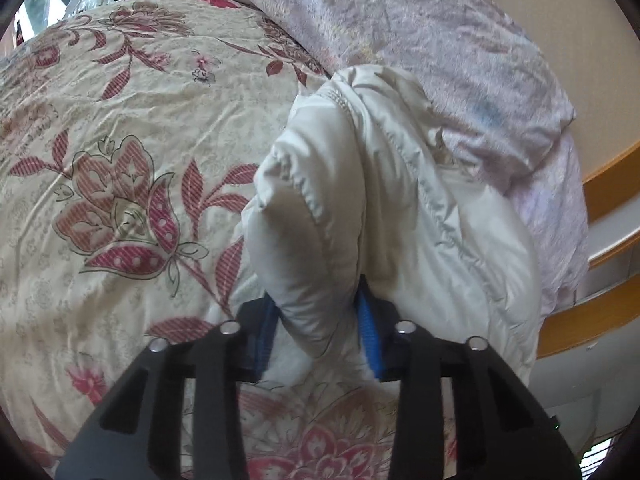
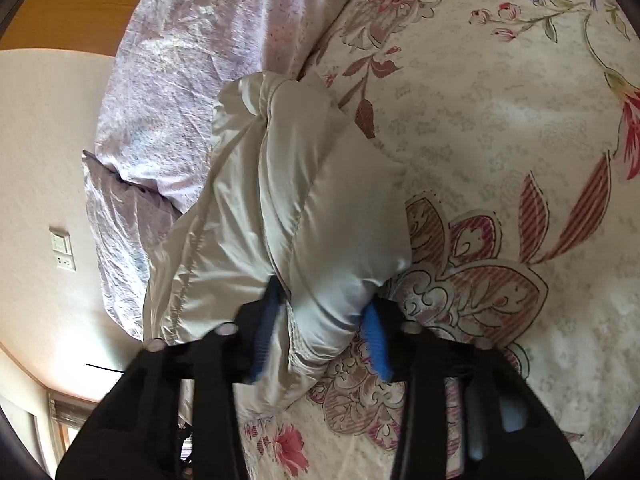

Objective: Fold large clothes

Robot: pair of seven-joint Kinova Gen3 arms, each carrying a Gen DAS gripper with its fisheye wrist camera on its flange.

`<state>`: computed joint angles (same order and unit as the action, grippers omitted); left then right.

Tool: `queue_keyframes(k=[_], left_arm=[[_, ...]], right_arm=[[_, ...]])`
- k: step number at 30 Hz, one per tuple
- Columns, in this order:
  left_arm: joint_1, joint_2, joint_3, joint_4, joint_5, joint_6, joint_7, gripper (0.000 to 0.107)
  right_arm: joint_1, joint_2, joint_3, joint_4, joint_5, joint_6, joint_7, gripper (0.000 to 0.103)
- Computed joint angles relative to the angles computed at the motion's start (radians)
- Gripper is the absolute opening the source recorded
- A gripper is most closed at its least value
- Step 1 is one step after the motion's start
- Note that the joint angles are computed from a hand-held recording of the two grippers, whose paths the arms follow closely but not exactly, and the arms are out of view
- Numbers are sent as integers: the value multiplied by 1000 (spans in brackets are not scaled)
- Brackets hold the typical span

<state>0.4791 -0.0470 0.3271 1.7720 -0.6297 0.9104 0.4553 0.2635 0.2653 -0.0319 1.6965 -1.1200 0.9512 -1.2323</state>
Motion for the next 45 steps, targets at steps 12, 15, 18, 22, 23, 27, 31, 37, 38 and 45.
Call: queue_keyframes(k=[12, 15, 18, 22, 23, 27, 31, 37, 38, 45], left_arm=[[58, -72, 95, -16, -133, 199, 84, 14], [53, -125, 135, 11, -90, 242, 85, 14], [40, -181, 191, 43, -41, 276, 111, 14], [8, -223, 294, 50, -8, 339, 162, 14], [-3, -222, 322, 43, -3, 361, 167, 15], [-41, -200, 390, 21, 9, 418, 152, 22], [-34, -166, 412, -6, -1, 480, 133, 39], [35, -116, 394, -45, -37, 580, 116, 67], [48, -114, 379, -46, -34, 581, 103, 68], [129, -109, 312, -36, -48, 571, 114, 86]], right_arm=[[37, -92, 3, 57, -41, 113, 127, 16], [159, -112, -123, 81, 10, 151, 147, 16], [297, -138, -258, 119, 46, 181, 180, 15], [321, -195, -255, 159, 84, 223, 221, 16], [288, -216, -222, 161, 105, 222, 232, 18], [124, -291, -101, 144, 239, 167, 190, 35], [163, -361, -195, 130, 387, 82, 70, 47], [313, -508, -374, 150, 614, -145, -117, 60], [286, -508, -365, 138, 625, -153, -120, 60], [-13, -473, -300, 105, 587, -204, -4, 59]])
